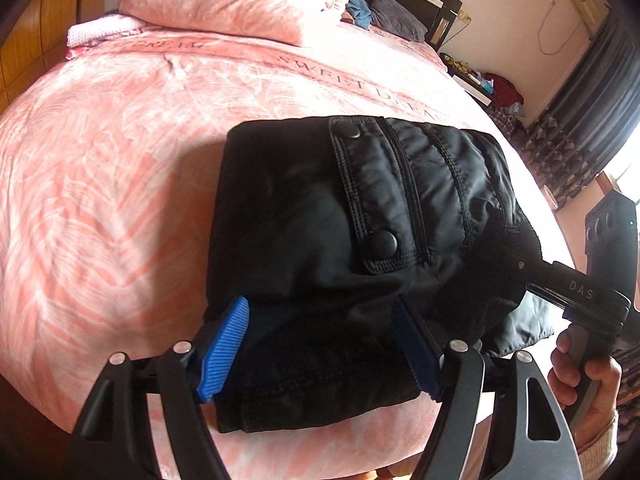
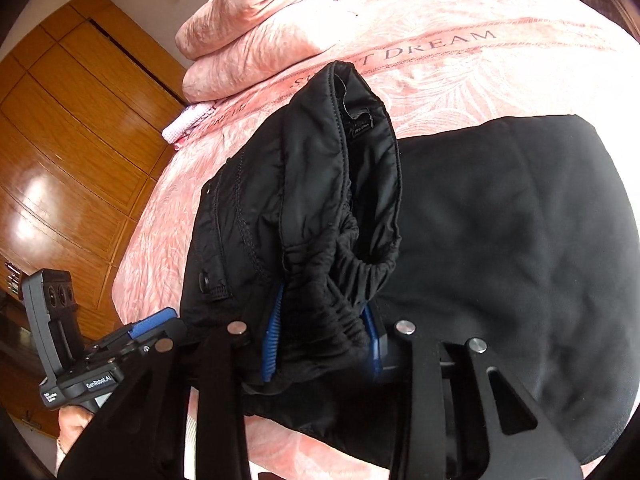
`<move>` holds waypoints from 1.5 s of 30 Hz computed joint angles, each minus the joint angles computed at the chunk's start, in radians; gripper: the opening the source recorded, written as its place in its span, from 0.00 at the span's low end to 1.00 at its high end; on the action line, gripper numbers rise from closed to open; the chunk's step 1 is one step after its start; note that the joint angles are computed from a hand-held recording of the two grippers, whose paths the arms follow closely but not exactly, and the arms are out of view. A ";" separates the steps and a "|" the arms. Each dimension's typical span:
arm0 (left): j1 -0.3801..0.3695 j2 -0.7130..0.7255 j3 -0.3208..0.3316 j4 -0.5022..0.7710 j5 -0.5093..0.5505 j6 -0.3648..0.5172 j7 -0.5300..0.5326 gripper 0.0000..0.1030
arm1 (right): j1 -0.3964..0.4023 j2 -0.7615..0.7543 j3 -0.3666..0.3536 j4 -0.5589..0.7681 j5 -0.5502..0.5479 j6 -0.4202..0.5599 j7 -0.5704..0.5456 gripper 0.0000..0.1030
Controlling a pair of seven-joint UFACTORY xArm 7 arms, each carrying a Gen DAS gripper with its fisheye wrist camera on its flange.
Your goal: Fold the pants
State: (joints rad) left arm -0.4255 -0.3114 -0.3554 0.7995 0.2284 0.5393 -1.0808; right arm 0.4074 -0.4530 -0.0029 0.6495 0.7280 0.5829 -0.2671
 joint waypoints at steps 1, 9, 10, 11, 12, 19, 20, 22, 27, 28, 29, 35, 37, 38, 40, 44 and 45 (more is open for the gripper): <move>-0.002 0.002 0.006 -0.004 -0.005 0.007 0.009 0.74 | -0.011 0.014 0.013 0.005 -0.028 0.002 0.018 0.32; -0.025 0.015 0.035 -0.015 -0.070 -0.016 0.067 0.75 | -0.006 -0.021 -0.016 0.014 0.027 0.052 -0.007 0.30; -0.023 0.004 0.034 -0.022 -0.073 -0.024 0.062 0.75 | 0.000 -0.045 -0.024 0.008 0.042 0.061 -0.018 0.29; -0.016 -0.004 0.031 -0.021 -0.069 -0.026 0.054 0.75 | 0.004 -0.063 -0.031 0.008 0.054 0.068 -0.029 0.29; -0.009 -0.016 0.026 -0.025 -0.063 -0.028 0.044 0.75 | 0.006 -0.082 -0.035 0.009 0.058 0.075 -0.036 0.29; 0.015 -0.061 0.013 -0.019 -0.057 -0.039 0.046 0.76 | -0.009 -0.206 -0.061 0.015 0.037 0.101 -0.040 0.28; 0.016 -0.053 0.009 -0.009 -0.054 -0.035 0.051 0.77 | -0.016 -0.220 -0.071 0.013 0.027 0.110 -0.037 0.28; 0.015 -0.025 0.003 0.018 -0.048 -0.031 0.062 0.77 | -0.040 -0.247 -0.083 0.004 -0.002 0.124 -0.027 0.28; -0.002 0.059 -0.008 0.089 -0.024 -0.018 0.076 0.77 | -0.112 -0.284 -0.110 -0.033 -0.080 0.166 0.021 0.28; -0.006 0.078 -0.011 0.106 -0.011 -0.012 0.073 0.77 | -0.128 -0.294 -0.117 -0.044 -0.095 0.174 0.027 0.28; -0.011 0.096 -0.011 0.123 -0.001 -0.006 0.075 0.77 | -0.141 -0.300 -0.124 -0.053 -0.104 0.176 0.033 0.28; -0.057 0.179 0.005 0.187 0.030 0.009 0.083 0.77 | -0.213 -0.271 -0.147 -0.109 -0.164 0.186 0.064 0.29; -0.072 0.205 0.013 0.206 0.032 0.030 0.089 0.78 | -0.214 -0.245 -0.158 -0.132 -0.160 0.182 0.050 0.31; -0.078 0.213 0.015 0.213 0.044 0.041 0.078 0.79 | -0.212 -0.243 -0.163 -0.144 -0.149 0.176 0.040 0.32; -0.089 0.217 0.021 0.217 0.057 0.047 0.065 0.80 | -0.213 -0.242 -0.164 -0.148 -0.139 0.175 0.031 0.33; -0.100 0.199 0.034 0.204 0.042 0.047 0.066 0.80 | -0.235 -0.246 -0.127 -0.123 -0.183 0.198 0.043 0.46; -0.100 0.194 0.032 0.202 0.048 0.051 0.058 0.80 | -0.243 -0.249 -0.108 -0.115 -0.202 0.186 0.056 0.50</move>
